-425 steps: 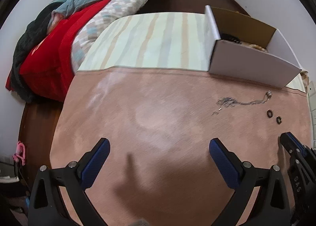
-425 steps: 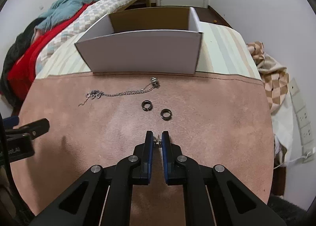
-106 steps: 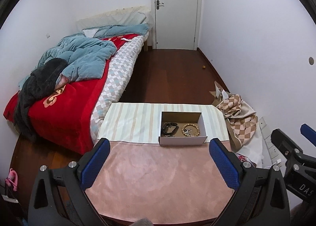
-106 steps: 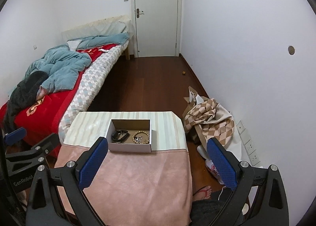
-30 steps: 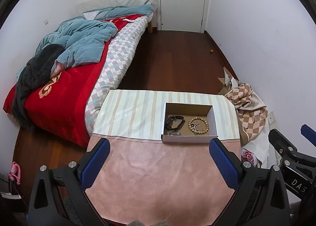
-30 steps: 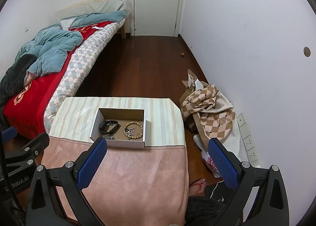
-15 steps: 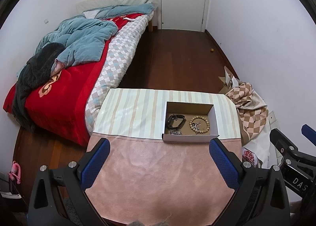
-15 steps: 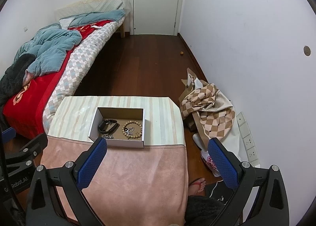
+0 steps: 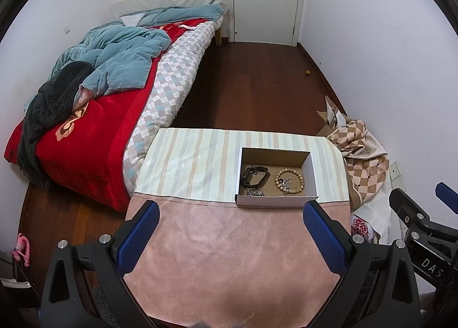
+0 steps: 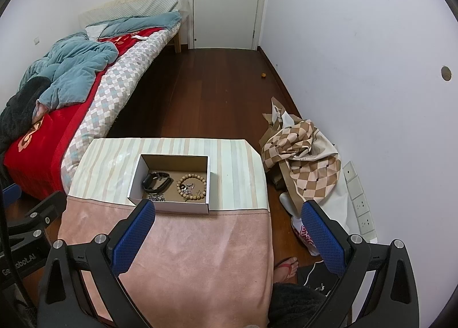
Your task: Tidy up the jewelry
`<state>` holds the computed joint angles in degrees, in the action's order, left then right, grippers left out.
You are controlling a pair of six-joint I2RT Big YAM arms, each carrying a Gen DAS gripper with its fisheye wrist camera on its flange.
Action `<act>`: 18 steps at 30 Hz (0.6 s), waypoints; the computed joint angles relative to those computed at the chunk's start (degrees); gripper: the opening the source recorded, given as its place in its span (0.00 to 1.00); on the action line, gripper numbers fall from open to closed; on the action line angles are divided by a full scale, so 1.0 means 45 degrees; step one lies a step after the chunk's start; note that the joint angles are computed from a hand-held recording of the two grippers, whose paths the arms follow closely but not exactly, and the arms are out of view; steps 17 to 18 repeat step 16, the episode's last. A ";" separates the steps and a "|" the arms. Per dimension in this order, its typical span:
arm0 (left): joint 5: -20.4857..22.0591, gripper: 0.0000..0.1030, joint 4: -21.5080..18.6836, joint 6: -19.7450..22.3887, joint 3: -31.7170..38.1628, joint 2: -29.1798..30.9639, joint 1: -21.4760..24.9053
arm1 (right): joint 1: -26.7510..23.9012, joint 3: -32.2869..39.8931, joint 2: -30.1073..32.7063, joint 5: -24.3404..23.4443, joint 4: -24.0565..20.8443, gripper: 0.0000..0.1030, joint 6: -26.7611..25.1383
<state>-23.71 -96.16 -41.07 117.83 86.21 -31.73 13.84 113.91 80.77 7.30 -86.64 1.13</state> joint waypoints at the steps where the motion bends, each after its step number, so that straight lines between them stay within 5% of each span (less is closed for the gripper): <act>1: 0.0009 0.99 -0.0004 -0.0011 0.0000 -0.0002 -0.0001 | -0.0002 -0.0003 0.0007 -0.0012 -0.0007 1.00 -0.0008; 18: -0.0127 0.99 0.0203 0.0026 -0.0223 -0.0077 0.0076 | -0.0028 0.0173 0.0156 -0.0026 -0.0098 1.00 -0.0046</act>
